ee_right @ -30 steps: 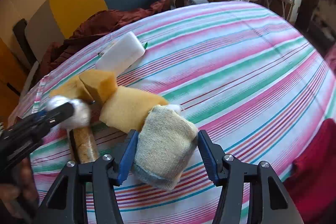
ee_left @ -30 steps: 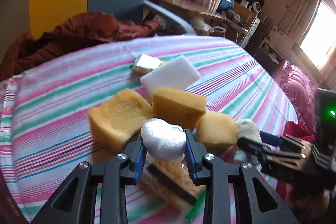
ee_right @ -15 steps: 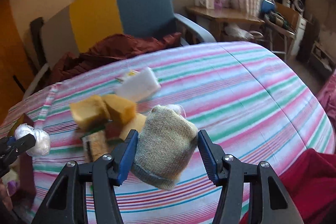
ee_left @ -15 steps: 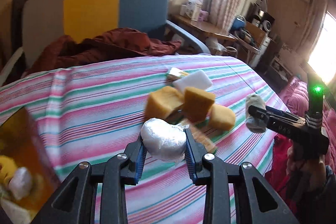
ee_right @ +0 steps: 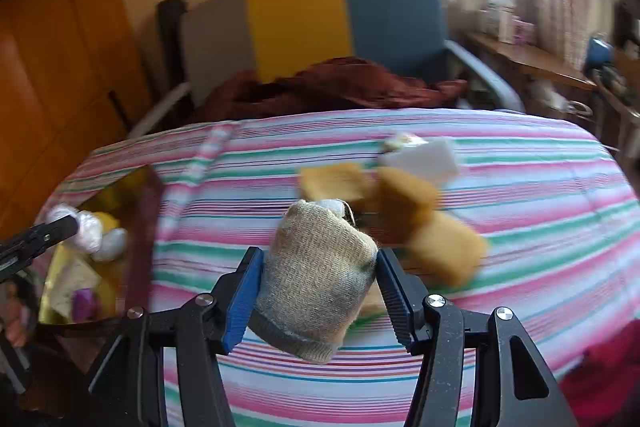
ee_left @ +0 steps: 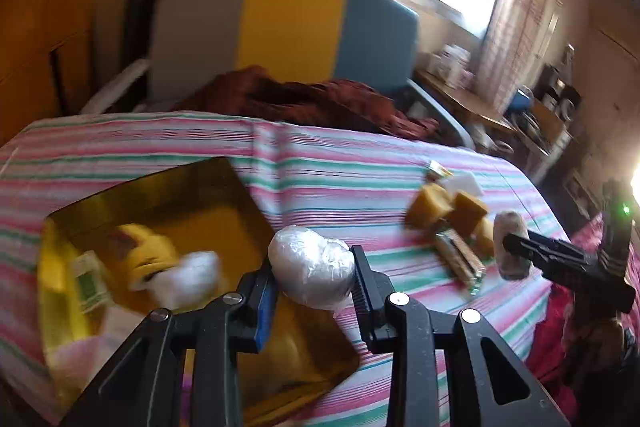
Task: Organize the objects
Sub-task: 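Carry the ball and sock into the gold tray and open both grippers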
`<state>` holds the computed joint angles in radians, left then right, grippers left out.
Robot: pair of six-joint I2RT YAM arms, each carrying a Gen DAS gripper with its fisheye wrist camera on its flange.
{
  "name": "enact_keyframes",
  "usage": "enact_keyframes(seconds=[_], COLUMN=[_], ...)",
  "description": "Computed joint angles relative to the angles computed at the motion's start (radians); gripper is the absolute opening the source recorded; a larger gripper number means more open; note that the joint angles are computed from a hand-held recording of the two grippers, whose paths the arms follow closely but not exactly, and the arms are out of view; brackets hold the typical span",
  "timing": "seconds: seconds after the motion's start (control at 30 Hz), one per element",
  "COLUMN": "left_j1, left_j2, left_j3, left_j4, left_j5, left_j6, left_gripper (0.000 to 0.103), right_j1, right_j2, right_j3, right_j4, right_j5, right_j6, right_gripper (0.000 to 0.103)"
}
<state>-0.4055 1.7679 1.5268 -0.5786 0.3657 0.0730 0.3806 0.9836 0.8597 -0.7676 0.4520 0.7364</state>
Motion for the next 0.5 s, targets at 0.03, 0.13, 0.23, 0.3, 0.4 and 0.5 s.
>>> enact_keyframes(seconds=[0.03,0.13,0.23,0.3,0.4,0.5], left_j1=[0.026,0.111,0.189,0.234,0.286,0.324], left_j2=[-0.006,-0.007,0.006,0.019,0.037,0.053], left_j3=[-0.006,-0.004,0.010,0.020,0.037,0.054], left_j4=[0.002,-0.002,-0.007,-0.010,-0.020,-0.021], left_j5=[0.006,0.032,0.057,0.069,0.088,0.091], left_j6=[-0.002,0.000,-0.003,-0.006,-0.004,0.005], left_gripper=[0.033,0.033,0.033,0.033,0.033,0.033], right_j1=[0.033,0.112,0.187,0.222,0.263,0.291], right_j2=[0.038,0.151,0.271,0.354,0.459,0.562], right_j3=[0.019,0.083,0.172,0.235,0.316,0.393], right_j4=[0.022,0.095,0.150,0.181,0.207,0.227], right_j5=[0.001,-0.009,-0.016,-0.032,-0.059,-0.091], right_j6=[0.011,0.015,-0.007,-0.033,-0.063,-0.083], right_gripper=[0.058,0.058,0.058,0.058,0.058,0.058])
